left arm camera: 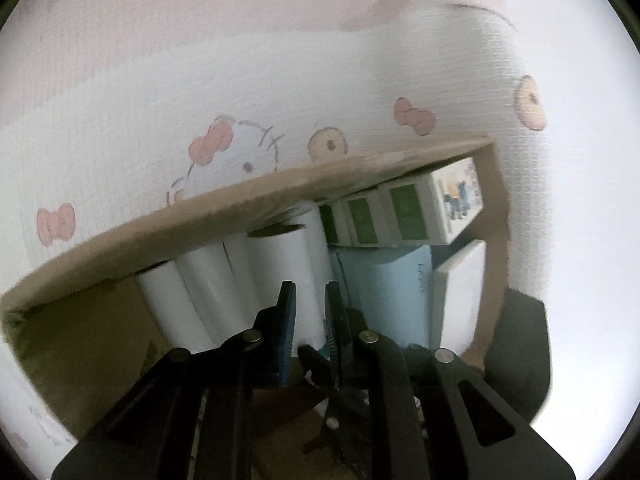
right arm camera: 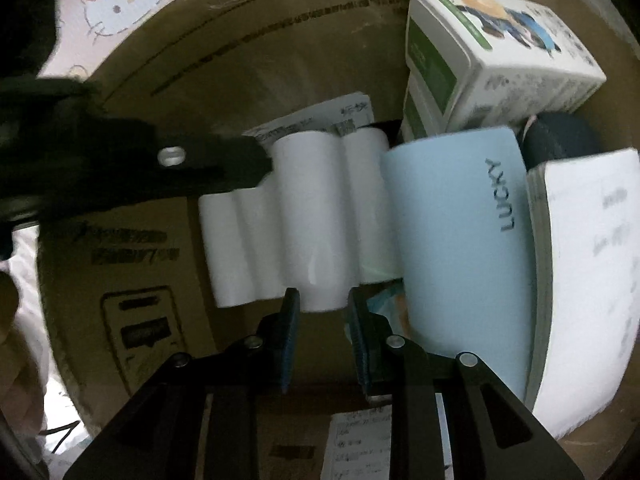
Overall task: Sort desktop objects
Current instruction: 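Lower the tube into the box and open the left gripper, then withdraw the left gripper from the box back toward the tube pile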
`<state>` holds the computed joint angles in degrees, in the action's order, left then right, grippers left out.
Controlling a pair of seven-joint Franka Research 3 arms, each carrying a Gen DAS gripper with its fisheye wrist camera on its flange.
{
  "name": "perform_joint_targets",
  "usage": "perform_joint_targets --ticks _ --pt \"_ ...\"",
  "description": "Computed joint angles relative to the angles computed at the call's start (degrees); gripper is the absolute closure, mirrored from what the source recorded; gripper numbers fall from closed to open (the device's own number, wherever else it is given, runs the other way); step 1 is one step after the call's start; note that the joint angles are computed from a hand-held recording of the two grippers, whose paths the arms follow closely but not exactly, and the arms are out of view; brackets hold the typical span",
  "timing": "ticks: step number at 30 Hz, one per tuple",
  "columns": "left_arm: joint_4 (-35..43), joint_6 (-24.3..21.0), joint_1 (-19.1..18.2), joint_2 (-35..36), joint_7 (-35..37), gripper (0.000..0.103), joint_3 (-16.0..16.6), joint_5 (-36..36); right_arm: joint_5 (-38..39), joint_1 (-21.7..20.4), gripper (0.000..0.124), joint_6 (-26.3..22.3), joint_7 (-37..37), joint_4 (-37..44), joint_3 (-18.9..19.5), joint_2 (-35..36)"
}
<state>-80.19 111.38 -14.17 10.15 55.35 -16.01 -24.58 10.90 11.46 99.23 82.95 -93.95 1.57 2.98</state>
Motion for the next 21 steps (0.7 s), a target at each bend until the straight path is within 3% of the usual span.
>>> perform_joint_targets --ticks 7,16,21 --pt "-4.5 3.4 1.0 -4.0 4.6 0.088 0.9 0.3 -2.9 0.0 0.103 1.9 0.2 0.6 -0.1 0.0" --pt "-13.6 15.3 0.0 -9.7 12.3 0.088 1.8 3.4 -6.4 0.7 0.103 5.2 -2.0 -0.7 0.7 -3.7" --pt "-19.7 20.4 -0.5 -14.9 17.7 0.087 3.1 1.4 -6.2 1.3 0.103 6.6 -4.2 -0.7 1.2 -5.0"
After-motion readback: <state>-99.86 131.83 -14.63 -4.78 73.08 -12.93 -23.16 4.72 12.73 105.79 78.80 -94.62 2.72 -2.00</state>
